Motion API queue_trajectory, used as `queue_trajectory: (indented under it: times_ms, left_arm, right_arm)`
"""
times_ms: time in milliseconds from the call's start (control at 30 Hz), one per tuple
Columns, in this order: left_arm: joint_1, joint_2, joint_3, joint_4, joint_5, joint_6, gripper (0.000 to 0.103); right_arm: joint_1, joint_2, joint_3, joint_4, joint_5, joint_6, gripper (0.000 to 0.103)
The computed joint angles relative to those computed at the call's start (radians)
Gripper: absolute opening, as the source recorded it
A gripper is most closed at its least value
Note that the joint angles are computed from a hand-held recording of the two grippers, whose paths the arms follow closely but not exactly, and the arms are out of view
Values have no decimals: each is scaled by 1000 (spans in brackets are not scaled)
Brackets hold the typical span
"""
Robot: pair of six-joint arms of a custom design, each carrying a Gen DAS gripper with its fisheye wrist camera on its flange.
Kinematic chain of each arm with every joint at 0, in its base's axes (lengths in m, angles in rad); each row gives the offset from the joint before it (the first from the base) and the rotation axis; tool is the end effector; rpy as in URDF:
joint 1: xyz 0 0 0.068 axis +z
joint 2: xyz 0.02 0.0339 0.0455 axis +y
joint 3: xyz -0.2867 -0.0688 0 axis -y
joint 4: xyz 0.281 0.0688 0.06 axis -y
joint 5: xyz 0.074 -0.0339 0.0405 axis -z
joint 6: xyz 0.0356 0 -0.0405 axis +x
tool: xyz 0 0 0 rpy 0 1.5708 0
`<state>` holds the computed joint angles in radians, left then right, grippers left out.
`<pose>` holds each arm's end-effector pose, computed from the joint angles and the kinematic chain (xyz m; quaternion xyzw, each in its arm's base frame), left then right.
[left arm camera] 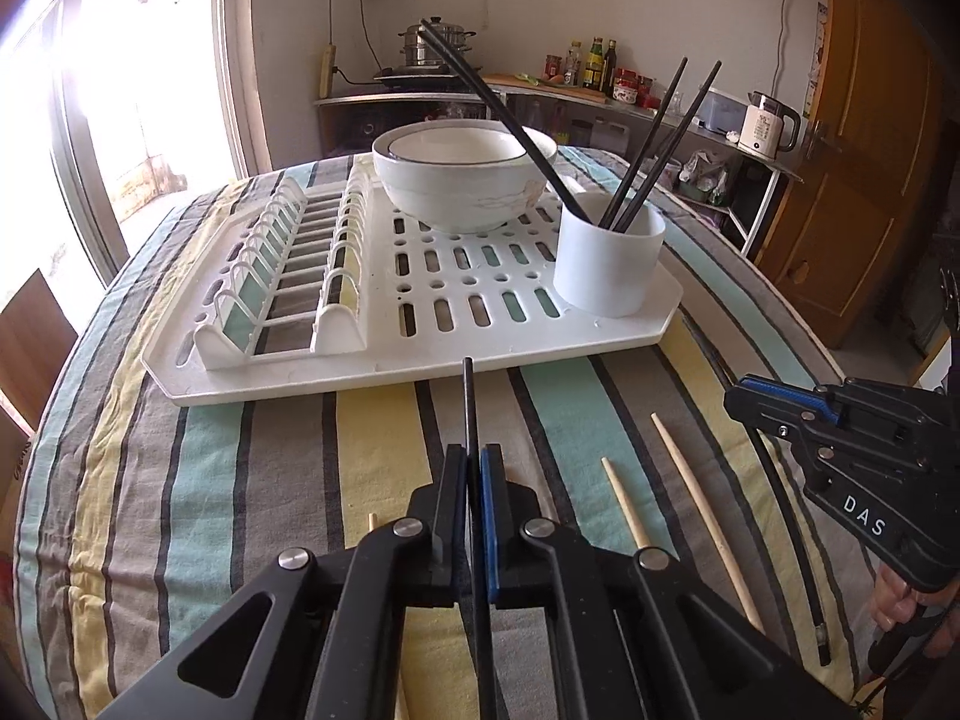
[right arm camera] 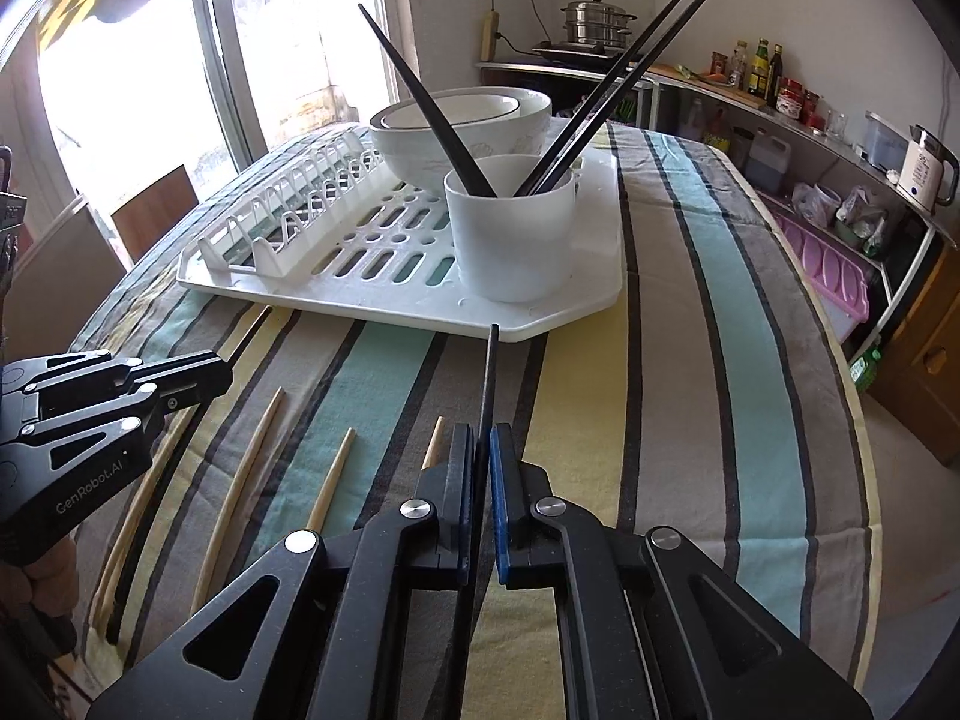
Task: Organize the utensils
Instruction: 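Lift the black chopsticks with both tools and carry them toward the white cup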
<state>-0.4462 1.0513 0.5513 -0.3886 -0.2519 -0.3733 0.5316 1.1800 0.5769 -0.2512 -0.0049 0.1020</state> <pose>0.2036 -0.0876 0.1961 -0.0079 0.9358 -0.0236 0.3516 0.2139 0.1260 0.1860 -0.2005 0.9148 0.1114 0.3325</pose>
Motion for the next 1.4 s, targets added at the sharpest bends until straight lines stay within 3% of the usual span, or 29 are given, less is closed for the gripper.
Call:
queue_trajectory:
  times_ms: [400, 767, 967, 1400]
  left_arm:
    - [-24, -289, 61, -129, 8, 33, 4]
    - [-77, -447, 93, -187, -30, 53, 4]
    - [-106, -474, 89, -206, -49, 42, 4]
    - [-40, -416, 155, -200, 17, 102, 3]
  right_arm:
    - [-37, -260, -7, -53, -50, 19, 5]
    - [7, -437, -13, -83, -5, 45, 5]
    - [8, -455, -19, -85, -1, 50, 5]
    - [-28, -454, 10, -93, -19, 32, 5]
